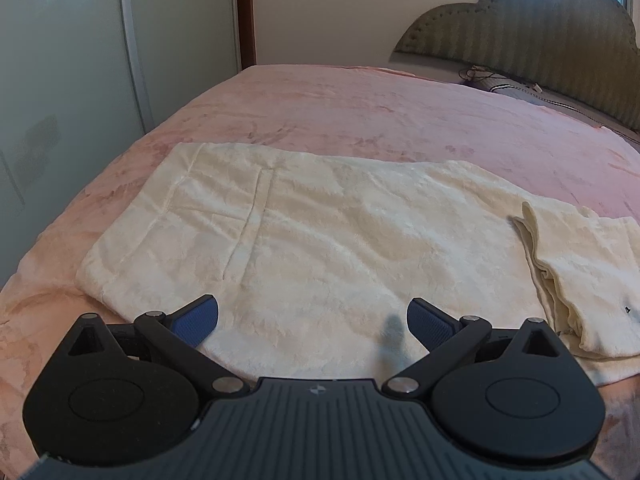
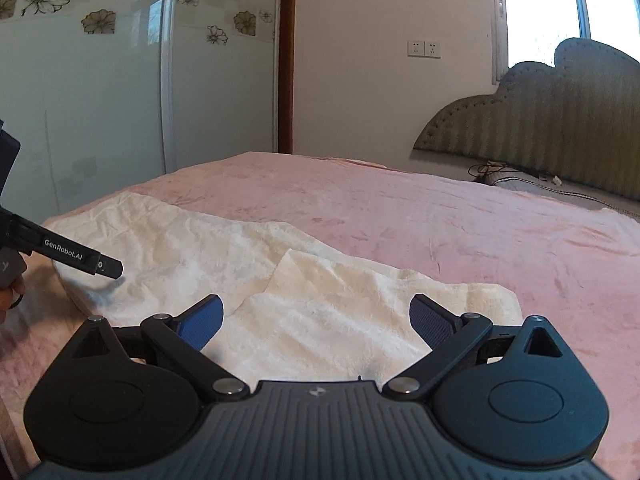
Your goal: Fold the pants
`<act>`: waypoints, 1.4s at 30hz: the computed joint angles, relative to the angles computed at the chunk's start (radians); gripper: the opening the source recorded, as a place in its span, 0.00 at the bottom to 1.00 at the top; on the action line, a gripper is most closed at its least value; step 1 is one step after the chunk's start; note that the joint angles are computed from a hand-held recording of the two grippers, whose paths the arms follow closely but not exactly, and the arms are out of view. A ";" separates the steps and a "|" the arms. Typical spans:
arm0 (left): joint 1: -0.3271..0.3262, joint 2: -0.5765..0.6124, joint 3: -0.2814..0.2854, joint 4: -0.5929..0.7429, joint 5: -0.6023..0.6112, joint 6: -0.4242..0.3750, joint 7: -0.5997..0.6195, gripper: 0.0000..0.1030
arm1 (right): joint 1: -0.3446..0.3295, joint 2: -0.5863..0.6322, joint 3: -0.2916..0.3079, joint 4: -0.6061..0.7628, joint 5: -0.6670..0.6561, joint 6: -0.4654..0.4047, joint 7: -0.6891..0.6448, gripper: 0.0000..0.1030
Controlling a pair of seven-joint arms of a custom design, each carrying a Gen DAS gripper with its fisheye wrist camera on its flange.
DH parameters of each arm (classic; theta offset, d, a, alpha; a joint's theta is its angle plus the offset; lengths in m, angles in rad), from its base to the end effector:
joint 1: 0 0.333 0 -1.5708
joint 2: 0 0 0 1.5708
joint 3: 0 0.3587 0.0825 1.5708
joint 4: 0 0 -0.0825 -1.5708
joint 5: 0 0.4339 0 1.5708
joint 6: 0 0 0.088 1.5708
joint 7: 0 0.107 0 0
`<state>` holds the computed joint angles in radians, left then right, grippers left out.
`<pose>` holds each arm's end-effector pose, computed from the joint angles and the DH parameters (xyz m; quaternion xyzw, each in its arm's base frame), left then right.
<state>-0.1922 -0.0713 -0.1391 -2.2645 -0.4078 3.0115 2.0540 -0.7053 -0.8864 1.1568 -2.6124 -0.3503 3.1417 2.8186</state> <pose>0.5690 -0.1664 0.4968 -0.4918 0.7720 -0.3296 0.2313 0.4013 0.2732 0.4511 -0.5278 0.6447 -0.4212 0.3584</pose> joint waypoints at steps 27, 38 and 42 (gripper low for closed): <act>0.018 -0.035 0.013 -0.021 0.086 -0.045 -0.071 0.98 | 0.071 0.185 -0.078 0.016 -0.123 -0.101 -0.024 0.53; 0.035 -0.018 -0.003 -0.004 0.167 -0.054 -0.147 0.98 | 0.131 0.276 -0.150 0.009 -0.213 -0.132 0.039 0.26; 0.026 -0.022 -0.001 -0.006 0.154 -0.054 -0.128 0.98 | 0.164 0.302 -0.187 0.010 -0.261 -0.142 0.055 0.13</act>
